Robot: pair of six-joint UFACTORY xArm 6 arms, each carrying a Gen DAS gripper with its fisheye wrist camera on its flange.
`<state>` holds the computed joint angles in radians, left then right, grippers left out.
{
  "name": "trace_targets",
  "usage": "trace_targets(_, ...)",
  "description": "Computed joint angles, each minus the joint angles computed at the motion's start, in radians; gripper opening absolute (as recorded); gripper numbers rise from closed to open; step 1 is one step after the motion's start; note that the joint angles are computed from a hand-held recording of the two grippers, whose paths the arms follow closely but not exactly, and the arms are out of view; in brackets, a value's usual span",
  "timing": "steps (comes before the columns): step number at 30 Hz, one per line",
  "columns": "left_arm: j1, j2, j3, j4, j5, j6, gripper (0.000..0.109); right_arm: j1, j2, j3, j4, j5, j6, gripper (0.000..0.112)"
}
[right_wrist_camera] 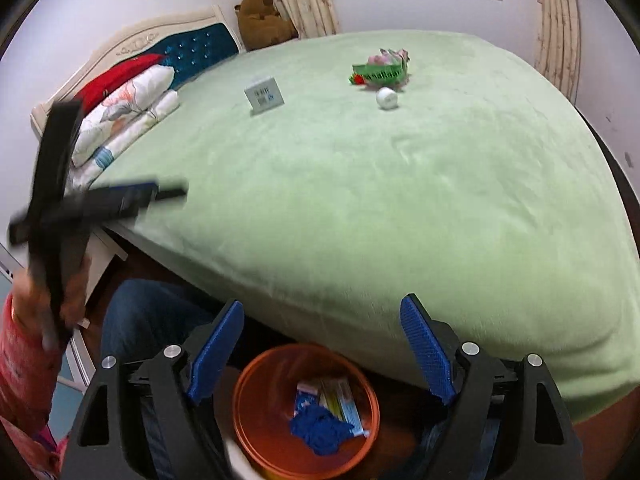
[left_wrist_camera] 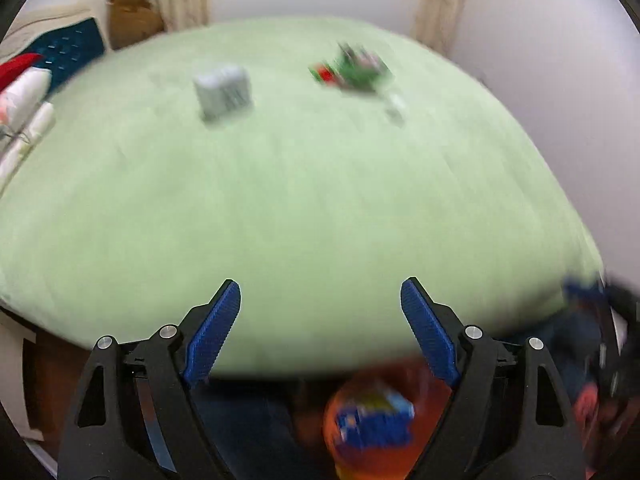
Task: Collect trash
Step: 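Grasp the white cream box with the left tool while the right tool grasps the white bottle cap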
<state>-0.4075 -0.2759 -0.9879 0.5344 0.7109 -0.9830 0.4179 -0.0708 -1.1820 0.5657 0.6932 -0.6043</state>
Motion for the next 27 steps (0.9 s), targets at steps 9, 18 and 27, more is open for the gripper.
trace_targets(9,0.289,0.426,-0.45,-0.072,-0.111,0.053,0.087,0.036,0.082,-0.077,-0.016,0.006,0.018,0.081)
trace_targets(18,0.388,0.836,-0.967,-0.172,0.051,0.09,0.087,0.032,0.201,-0.21,-0.039,0.039,0.056,0.081)
trace_targets(27,0.39,0.804,-0.908,-0.139,0.032,0.089,0.067,0.021,0.364,-0.438,-0.043,0.077,0.087,0.081)
